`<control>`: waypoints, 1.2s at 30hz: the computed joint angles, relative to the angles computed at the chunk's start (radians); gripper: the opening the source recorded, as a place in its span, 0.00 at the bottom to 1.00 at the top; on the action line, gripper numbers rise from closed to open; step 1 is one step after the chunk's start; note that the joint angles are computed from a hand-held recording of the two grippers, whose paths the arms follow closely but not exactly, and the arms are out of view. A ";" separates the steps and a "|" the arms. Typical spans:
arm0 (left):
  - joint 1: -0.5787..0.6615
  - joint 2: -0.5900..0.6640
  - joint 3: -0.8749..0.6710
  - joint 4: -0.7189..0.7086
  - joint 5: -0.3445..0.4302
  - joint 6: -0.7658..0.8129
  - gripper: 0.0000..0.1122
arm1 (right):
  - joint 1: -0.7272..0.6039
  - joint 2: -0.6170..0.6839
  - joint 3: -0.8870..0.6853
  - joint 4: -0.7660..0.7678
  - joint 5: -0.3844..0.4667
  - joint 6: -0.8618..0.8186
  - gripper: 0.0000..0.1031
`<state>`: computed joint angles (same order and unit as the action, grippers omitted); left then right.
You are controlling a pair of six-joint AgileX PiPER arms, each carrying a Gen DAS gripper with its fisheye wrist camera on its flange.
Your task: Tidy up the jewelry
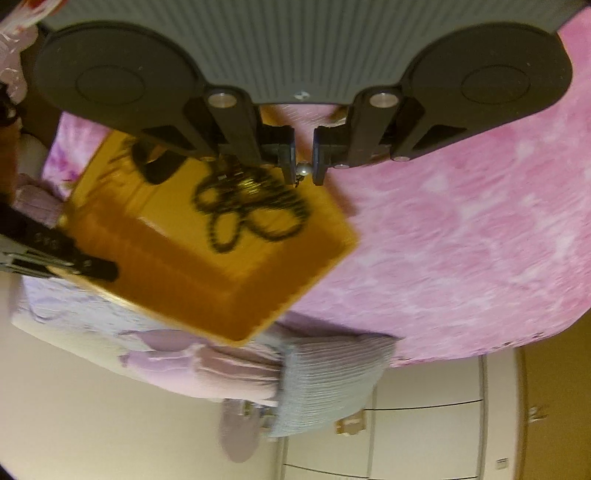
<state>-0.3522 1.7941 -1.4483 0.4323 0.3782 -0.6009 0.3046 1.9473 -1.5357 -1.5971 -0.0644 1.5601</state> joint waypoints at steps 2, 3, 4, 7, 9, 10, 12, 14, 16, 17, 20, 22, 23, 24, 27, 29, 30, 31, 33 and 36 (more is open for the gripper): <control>-0.019 0.031 -0.044 -0.032 0.005 0.041 0.06 | -0.001 -0.001 0.001 -0.008 -0.002 0.010 0.07; -0.024 0.043 -0.061 -0.051 0.009 0.064 0.06 | 0.000 -0.001 0.001 -0.009 -0.002 0.011 0.07; -0.030 0.055 -0.078 -0.066 0.013 0.084 0.06 | 0.001 0.000 -0.001 -0.016 -0.001 0.018 0.07; -0.045 0.084 -0.114 -0.106 0.023 0.133 0.06 | 0.001 -0.002 0.001 0.004 -0.002 0.001 0.07; -0.050 0.096 -0.126 -0.131 0.025 0.164 0.06 | 0.000 -0.003 0.003 0.019 -0.004 -0.011 0.07; -0.051 0.102 -0.132 -0.145 0.025 0.182 0.06 | 0.000 -0.003 0.004 0.029 -0.004 -0.021 0.07; -0.055 0.111 -0.143 -0.156 0.029 0.199 0.06 | -0.001 -0.003 0.004 0.021 -0.005 -0.011 0.07; -0.059 0.124 -0.159 -0.169 0.041 0.221 0.07 | -0.001 -0.003 0.001 -0.007 -0.006 0.016 0.07; -0.064 0.124 -0.156 -0.147 0.043 0.207 0.18 | -0.002 -0.003 0.001 -0.006 -0.006 0.017 0.07; -0.067 0.117 -0.142 -0.119 0.035 0.181 0.26 | -0.001 -0.003 0.001 -0.006 -0.005 0.017 0.07; -0.066 0.087 -0.093 -0.051 0.013 0.116 0.26 | -0.002 -0.003 0.001 -0.004 -0.006 0.014 0.07; -0.058 0.058 -0.047 0.001 0.002 0.051 0.26 | -0.002 -0.003 0.001 -0.011 -0.005 0.021 0.07; -0.054 0.045 -0.028 0.031 0.003 0.015 0.26 | -0.001 -0.003 0.001 -0.014 -0.005 0.024 0.07; -0.048 0.027 0.001 0.075 0.001 -0.036 0.26 | -0.001 -0.003 0.001 -0.009 -0.005 0.018 0.07; -0.028 -0.019 0.070 0.171 0.007 -0.150 0.26 | -0.002 -0.003 0.001 0.000 -0.006 0.011 0.07; -0.011 -0.049 0.115 0.232 0.013 -0.223 0.26 | -0.001 -0.003 0.002 -0.001 -0.005 0.011 0.07; 0.001 -0.065 0.139 0.257 0.017 -0.252 0.26 | -0.002 -0.003 0.002 -0.001 -0.006 0.011 0.07; 0.011 -0.077 0.157 0.280 0.024 -0.281 0.26 | -0.002 -0.003 0.001 -0.010 -0.006 0.019 0.07; 0.032 -0.100 0.191 0.321 0.033 -0.329 0.26 | -0.002 -0.003 0.001 -0.030 -0.005 0.041 0.07; 0.064 -0.134 0.244 0.389 0.051 -0.407 0.26 | -0.002 -0.004 0.001 -0.026 -0.007 0.035 0.07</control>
